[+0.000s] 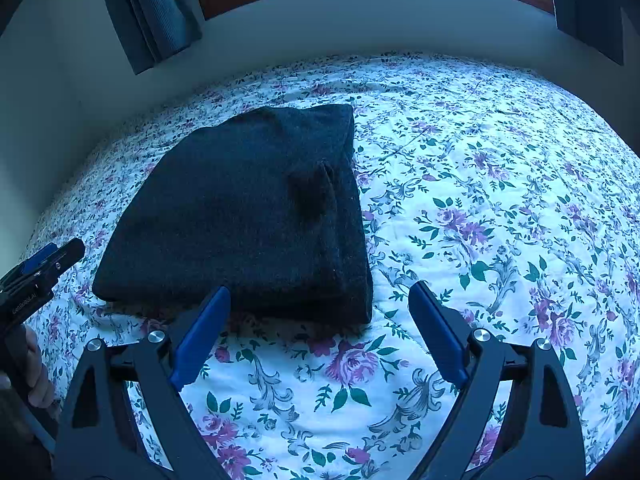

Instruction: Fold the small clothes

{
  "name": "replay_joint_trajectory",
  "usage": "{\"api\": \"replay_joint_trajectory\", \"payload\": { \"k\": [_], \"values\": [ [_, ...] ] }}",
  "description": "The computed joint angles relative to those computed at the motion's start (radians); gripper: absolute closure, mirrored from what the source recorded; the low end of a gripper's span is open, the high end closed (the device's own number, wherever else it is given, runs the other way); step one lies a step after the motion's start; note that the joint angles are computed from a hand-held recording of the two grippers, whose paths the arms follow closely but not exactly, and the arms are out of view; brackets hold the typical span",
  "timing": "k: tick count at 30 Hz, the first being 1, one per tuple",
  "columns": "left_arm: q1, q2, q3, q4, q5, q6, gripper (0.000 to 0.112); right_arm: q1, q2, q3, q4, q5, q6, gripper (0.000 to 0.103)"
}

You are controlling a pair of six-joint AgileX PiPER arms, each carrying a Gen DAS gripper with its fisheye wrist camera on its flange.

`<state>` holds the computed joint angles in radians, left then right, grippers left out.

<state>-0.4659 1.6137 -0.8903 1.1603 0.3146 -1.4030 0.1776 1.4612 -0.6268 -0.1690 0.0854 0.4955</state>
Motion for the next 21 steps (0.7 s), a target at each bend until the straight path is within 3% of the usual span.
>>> {"api": "replay_joint_trajectory", "payload": {
  "k": [8, 21],
  "values": [
    [0.0, -0.002, 0.0, 0.003, -0.003, -0.004, 0.03, -0.01, 0.0, -0.001, 0.109, 0.0, -0.118, 0.013],
    [-0.002, 0.006, -0.004, 0.016, 0.001, -0.017, 0.03, -0.002, 0.0, -0.002, 0.046, 0.003, -0.048, 0.013]
  ]
}}
